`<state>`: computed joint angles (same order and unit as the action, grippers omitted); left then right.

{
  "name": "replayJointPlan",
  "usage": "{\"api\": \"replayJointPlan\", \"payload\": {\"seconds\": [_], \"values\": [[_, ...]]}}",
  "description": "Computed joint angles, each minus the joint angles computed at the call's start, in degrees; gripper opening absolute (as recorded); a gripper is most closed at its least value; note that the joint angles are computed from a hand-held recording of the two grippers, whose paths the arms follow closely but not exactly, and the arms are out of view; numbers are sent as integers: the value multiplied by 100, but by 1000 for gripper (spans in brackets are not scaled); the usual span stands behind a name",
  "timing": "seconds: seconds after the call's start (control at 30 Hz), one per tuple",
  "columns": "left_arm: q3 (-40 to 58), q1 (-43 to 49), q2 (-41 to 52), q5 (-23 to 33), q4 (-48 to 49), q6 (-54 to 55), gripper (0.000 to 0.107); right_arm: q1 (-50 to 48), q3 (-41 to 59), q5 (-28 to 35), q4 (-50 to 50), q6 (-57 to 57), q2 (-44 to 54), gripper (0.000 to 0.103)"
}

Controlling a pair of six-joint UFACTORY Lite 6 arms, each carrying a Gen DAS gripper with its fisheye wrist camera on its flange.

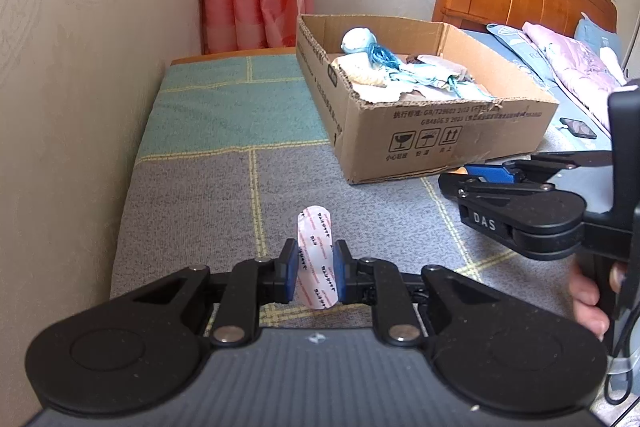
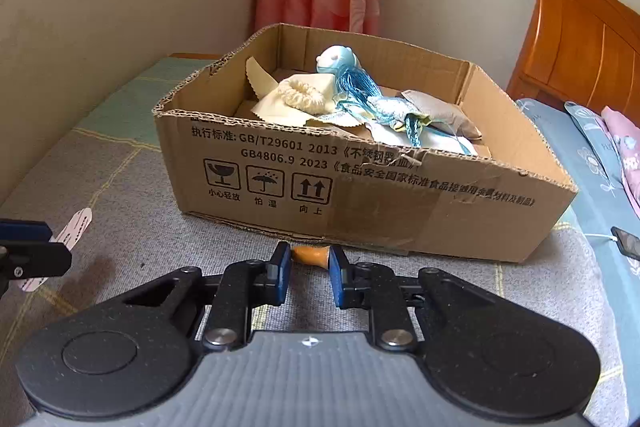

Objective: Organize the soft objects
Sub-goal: 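Lift the strip with the left gripper while the right gripper grasps the orange foam plug, then drop the strip into the box from the left gripper while the right gripper carries the orange plug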

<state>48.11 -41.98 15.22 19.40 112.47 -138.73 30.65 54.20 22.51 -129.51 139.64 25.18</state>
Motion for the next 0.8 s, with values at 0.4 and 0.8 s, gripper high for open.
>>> {"api": "replayJointPlan", "payload": {"seconds": [0.4, 0.8], "values": [[103, -500, -370, 257, -1134, 1065, 17, -536, -1167, -681, -1396, 348, -1755, 24], [927, -873, -105, 529, -2044, 2095, 17, -1679, -1137, -1335, -3734, 1747, -2758, 24]]}}
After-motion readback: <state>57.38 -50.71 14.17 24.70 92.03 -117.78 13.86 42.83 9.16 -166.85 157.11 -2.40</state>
